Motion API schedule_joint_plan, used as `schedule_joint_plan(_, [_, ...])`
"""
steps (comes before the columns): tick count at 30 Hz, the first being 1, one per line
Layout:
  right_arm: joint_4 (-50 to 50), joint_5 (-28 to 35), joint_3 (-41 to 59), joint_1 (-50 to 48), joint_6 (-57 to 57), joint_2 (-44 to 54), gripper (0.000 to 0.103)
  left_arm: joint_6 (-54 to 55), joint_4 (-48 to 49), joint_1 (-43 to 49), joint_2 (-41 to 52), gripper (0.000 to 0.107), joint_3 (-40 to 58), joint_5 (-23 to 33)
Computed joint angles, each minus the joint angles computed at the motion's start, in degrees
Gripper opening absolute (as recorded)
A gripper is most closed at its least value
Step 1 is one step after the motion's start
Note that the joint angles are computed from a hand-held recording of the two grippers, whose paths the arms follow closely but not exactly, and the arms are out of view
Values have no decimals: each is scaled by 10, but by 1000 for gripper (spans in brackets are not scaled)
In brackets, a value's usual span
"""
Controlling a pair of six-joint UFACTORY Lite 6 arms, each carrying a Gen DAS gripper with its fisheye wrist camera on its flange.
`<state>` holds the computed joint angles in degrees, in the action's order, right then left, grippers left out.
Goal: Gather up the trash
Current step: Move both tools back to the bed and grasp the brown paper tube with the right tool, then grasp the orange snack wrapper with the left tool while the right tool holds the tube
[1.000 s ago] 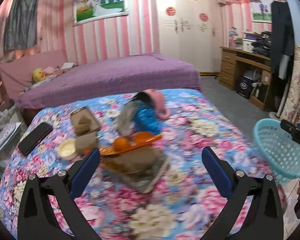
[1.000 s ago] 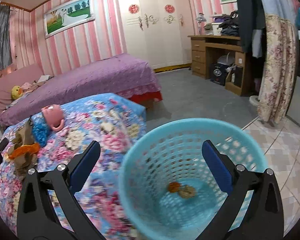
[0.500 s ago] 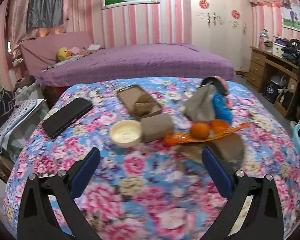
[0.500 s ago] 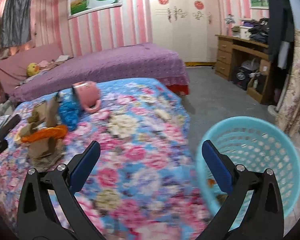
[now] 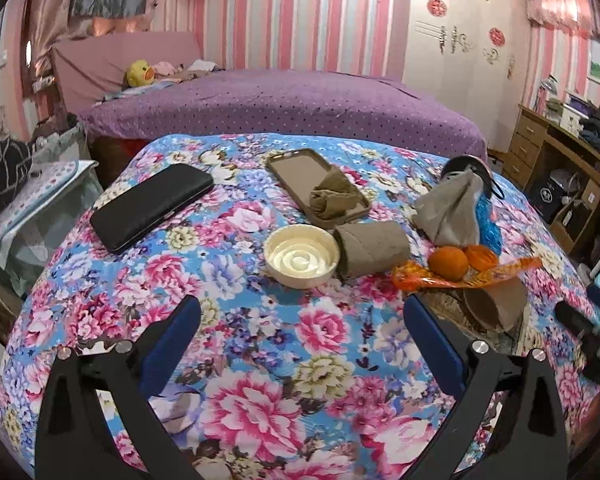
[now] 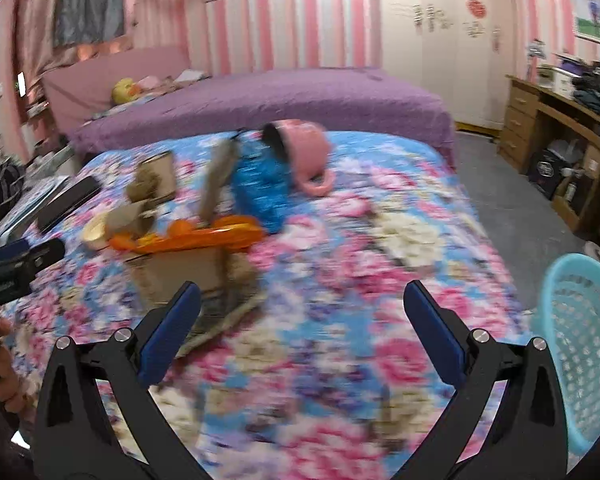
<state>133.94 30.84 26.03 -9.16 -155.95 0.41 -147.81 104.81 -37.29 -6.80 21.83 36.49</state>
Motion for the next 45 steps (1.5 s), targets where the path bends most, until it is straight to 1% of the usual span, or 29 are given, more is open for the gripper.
schedule_joint_plan(1, [52,-9,-4,37,-44,-2,98,-3,6,9,-3,99,-2,-5])
schedule_joint_plan(3, [116,-19,0,87,-96,5,98,-7,20,28,-13,99,-13,-17])
schedule_joint_plan(5, [138,-25,13,115,-109,21,98,-8,30,46,-21,99,-23,-24])
schedule_joint_plan(7, [159,-39,34,141,-117,46,91,0,28,57,-23,99,-26,-22])
schedule_joint_plan(9, [180,-53,55,162,-129,71,87,13,22,62,-22,99,-29,-14])
schedule_joint_plan(11, [165,-67,79,170,-113,94,79,15,20,68,-26,99,-32,-12])
schedule_joint_plan(13, [112,-68,92,164,-63,107,57,5,34,75,-28,99,-36,-18])
schedule_joint_plan(14, [87,-64,91,157,-42,106,54,4,35,75,-25,99,-35,-17])
schedule_joint_plan(17, [29,-38,78,131,0,92,54,6,34,69,-13,99,-28,-14])
schedule_joint_plan(19, [39,-39,62,115,-28,70,54,2,38,67,-8,99,-23,-20])
schedule_joint_plan(21, [23,-38,56,88,-27,56,54,-17,54,68,-5,99,-21,-33])
schedule_joint_plan(25, [-89,-10,57,-19,52,45,54,-21,45,44,19,99,-3,-29])
schedule_joint_plan(30, [-171,16,86,-133,98,74,54,-9,14,6,60,99,31,-23])
schedule_joint_plan(33, [-192,18,96,-165,97,84,54,-11,-1,-15,86,99,59,-21])
schedule_joint_plan(36, [-186,14,94,-187,60,82,54,-8,-11,-29,117,99,91,-24])
schedule_joint_plan(39, [-202,19,102,-203,65,93,54,-7,-20,-33,143,99,120,-22])
schedule_joint_plan(43, [-209,23,114,-219,66,110,54,-35,8,-6,181,99,165,-54])
schedule_joint_plan(45, [-219,24,120,-225,72,118,54,-21,-9,-3,211,99,194,-63])
